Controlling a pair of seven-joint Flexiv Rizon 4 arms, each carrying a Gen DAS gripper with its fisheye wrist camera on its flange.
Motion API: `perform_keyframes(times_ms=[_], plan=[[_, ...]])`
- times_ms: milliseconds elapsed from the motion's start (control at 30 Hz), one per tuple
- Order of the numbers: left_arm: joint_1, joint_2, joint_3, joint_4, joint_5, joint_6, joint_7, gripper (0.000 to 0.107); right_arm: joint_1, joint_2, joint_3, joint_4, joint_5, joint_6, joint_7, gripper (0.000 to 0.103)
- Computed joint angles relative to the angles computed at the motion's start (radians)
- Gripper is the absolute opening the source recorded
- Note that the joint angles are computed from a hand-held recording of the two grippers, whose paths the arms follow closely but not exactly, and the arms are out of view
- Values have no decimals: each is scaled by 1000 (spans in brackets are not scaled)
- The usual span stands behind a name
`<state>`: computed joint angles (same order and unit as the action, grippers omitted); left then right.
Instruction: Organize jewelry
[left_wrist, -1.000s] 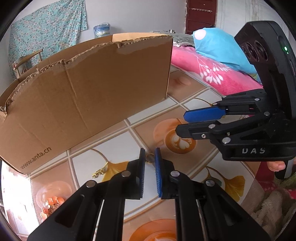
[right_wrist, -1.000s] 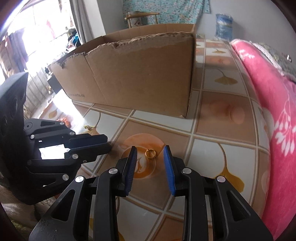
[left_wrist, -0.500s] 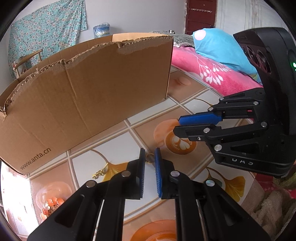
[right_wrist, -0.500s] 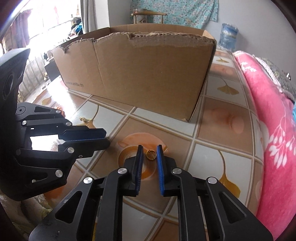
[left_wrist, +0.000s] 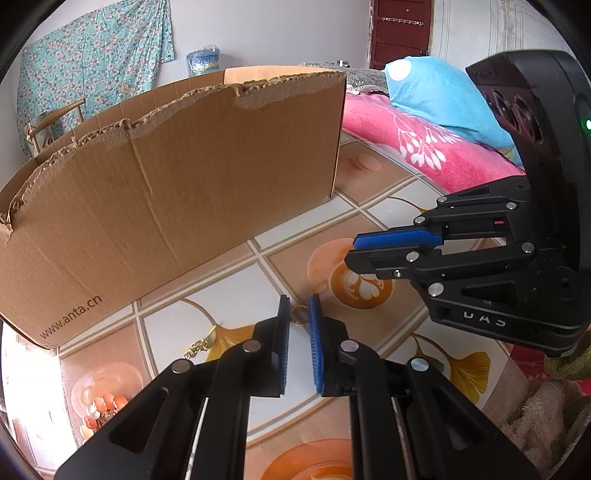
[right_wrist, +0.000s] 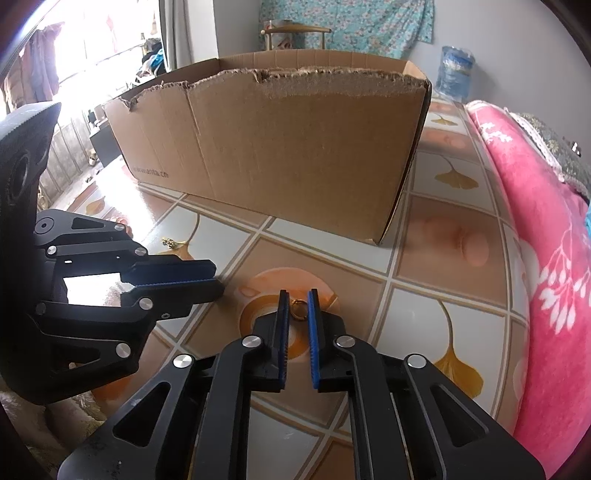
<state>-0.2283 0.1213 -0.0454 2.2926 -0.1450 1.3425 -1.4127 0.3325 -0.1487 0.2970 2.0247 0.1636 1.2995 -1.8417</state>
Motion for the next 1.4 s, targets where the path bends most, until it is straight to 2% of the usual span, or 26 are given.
perform_keyframes(times_ms=[133, 300, 400, 467, 533, 700, 967, 1133, 1233, 1400], plan=[[0, -1, 0, -2, 0, 1, 2, 10, -1, 2, 0, -1, 6, -9, -2, 1], [2, -3, -2, -6, 8, -1, -3, 10, -14, 10, 11, -27, 73, -50, -47, 4], [2, -3, -2, -6, 9, -2, -3, 10, -5, 14, 1, -21, 66, -42, -38, 11], [2, -3, -1, -5, 9, 1, -4, 10, -4, 16, 0, -21, 70, -44, -39, 19], [2, -4, -2, -7, 9, -1, -3, 10, -3, 14, -2, -25, 74, -48, -39, 22], [0, -4, 0, -4, 5, 3, 3, 10, -7, 5, -5, -43, 96, -70, -39, 22], [1, -3, -1, -3, 9, 3, -2, 10, 8, -2, -19, -11, 11, -28, 18, 22], [1, -3, -1, -3, 9, 2, -1, 10, 17, -1, -17, 18, -44, 6, 56, 17], [1, -3, -1, -4, 9, 2, -1, 10, 15, -3, -11, 20, -48, 12, 64, 11], [2, -4, -2, -5, 13, 1, -4, 10, -2, -1, 2, 10, -14, 5, 46, 9]])
